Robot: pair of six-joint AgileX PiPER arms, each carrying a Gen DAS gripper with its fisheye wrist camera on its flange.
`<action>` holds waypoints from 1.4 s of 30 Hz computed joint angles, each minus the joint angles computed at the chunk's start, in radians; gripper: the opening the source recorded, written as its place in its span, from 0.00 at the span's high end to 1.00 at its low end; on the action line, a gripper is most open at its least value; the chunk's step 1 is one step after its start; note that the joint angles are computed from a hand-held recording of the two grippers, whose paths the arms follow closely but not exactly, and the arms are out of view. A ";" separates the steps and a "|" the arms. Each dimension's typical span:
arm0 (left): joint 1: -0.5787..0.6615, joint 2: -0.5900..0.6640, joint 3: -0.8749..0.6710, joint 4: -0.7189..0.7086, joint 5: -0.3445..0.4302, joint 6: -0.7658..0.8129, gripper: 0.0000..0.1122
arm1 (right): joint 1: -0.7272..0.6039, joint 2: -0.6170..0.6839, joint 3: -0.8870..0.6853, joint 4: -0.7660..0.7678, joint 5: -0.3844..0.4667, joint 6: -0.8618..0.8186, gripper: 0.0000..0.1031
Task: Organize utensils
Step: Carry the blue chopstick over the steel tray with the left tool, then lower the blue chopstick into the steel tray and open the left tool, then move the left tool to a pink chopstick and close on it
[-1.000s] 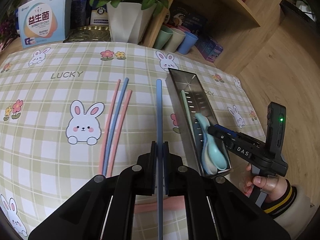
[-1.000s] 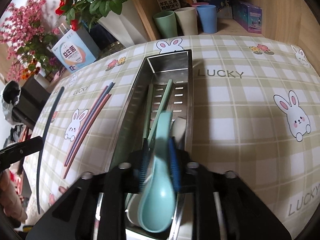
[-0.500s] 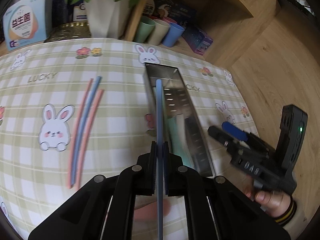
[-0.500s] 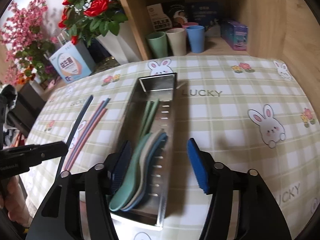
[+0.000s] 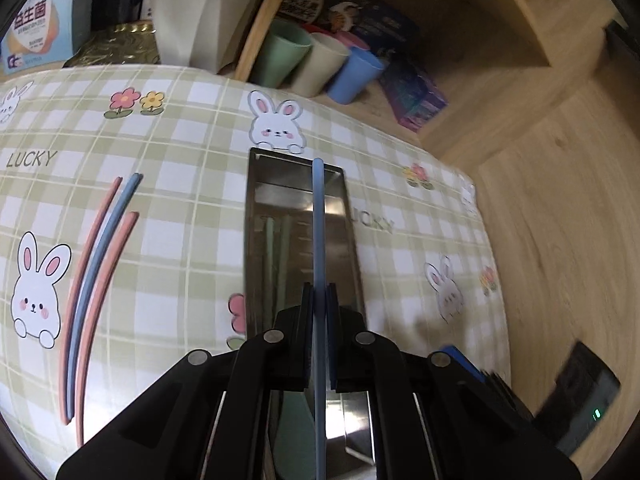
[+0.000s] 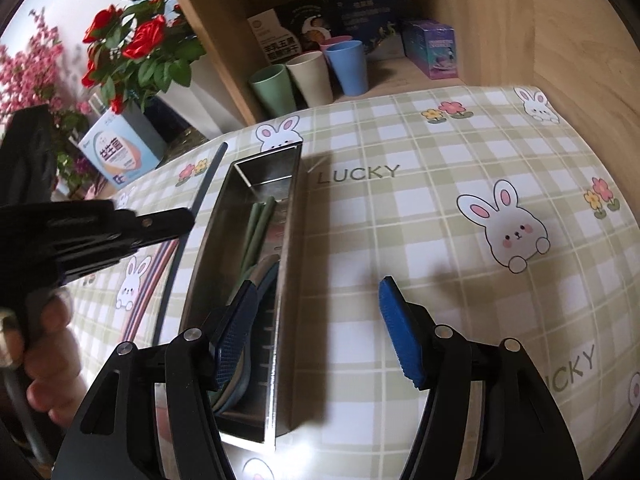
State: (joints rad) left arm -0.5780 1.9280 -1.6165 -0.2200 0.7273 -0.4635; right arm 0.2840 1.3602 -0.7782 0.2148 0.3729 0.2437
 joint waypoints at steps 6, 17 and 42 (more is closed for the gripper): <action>-0.007 0.058 -0.032 0.090 0.019 -0.023 0.95 | -0.024 0.004 0.020 0.078 -0.012 -0.071 0.41; -0.009 0.077 -0.020 0.080 0.020 0.032 0.95 | 0.020 -0.003 0.031 0.031 -0.010 0.018 0.41; 0.355 -0.354 0.521 0.001 -0.138 0.582 0.68 | 0.252 -0.002 0.043 -0.296 -0.057 0.571 0.41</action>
State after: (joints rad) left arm -0.2226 1.5736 -1.0951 -0.2187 0.5895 0.1184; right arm 0.5363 1.3581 -0.7348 -0.0808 0.3159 0.8142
